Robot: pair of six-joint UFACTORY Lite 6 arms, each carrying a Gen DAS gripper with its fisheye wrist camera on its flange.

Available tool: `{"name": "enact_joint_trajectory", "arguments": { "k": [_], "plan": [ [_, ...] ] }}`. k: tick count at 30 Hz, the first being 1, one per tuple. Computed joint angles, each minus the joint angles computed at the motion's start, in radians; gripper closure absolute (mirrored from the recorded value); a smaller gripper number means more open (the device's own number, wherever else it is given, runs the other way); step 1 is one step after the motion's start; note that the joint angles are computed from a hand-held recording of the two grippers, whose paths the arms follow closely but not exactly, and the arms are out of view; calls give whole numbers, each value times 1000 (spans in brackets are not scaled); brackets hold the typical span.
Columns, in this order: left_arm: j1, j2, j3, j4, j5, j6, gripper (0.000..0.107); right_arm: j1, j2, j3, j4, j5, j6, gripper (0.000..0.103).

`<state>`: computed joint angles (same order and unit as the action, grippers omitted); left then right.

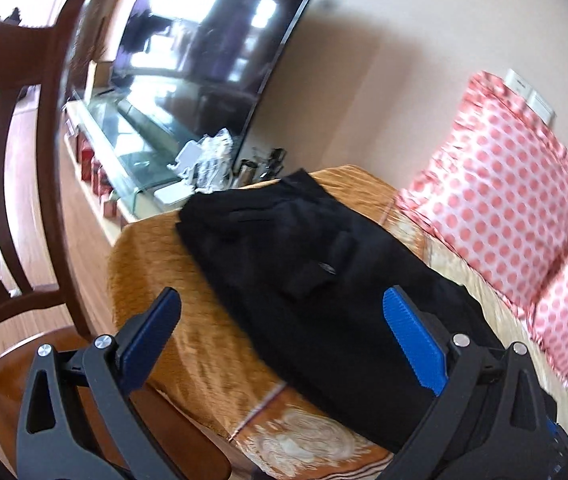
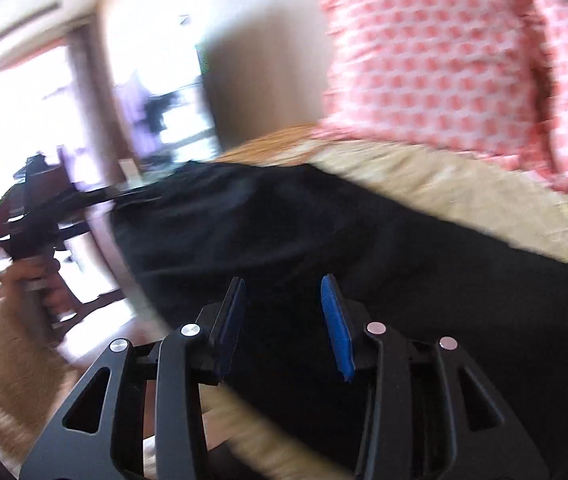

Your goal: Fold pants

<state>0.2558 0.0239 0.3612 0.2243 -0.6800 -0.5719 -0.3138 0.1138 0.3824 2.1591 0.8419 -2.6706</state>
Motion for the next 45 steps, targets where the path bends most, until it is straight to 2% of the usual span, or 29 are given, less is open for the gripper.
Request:
{"name": "enact_joint_trajectory", "arguments": {
  "k": [2,4,7,13,18,22,28,31,33,34,36,39,41,43,45],
  "plan": [
    [38,9,10,51,3,-34,6,78,46,38,153,-77,-93,62],
    [81,34,42,131,12,-85,6,149,85,43,215,-129,-166,62],
    [133,100,122,238,33,-183,6,167,72,13,178,-125,-190,61],
    [251,298,347,622,11,-600,8,96,112,33,31,-80,-85,49],
    [293,359,421,776,-19,-767,9,140,108,28,99,-86,-134,46],
    [298,383,442,852,-78,-852,9,128,114,37,62,-76,-99,44],
    [248,394,488,828,7,-886,9,124,113,30,66,-68,-111,43],
    [229,392,511,893,39,-949,9,116,120,33,59,-58,-106,42],
    [231,403,514,1003,-23,-1028,15,120,121,31,69,-57,-113,42],
    [222,395,505,1023,-21,-1035,16,121,121,31,71,-56,-115,42],
    [202,366,469,991,4,-992,21,122,124,32,74,-51,-115,41],
    [239,395,474,1001,-65,-1034,29,123,124,29,79,-47,-122,41],
    [249,406,489,987,-48,-1049,37,123,121,25,85,-47,-129,41],
    [247,412,507,954,-6,-1032,39,117,117,20,81,-44,-127,41],
    [253,433,525,948,-24,-1045,40,108,112,15,73,-41,-123,41]
  ]
}}
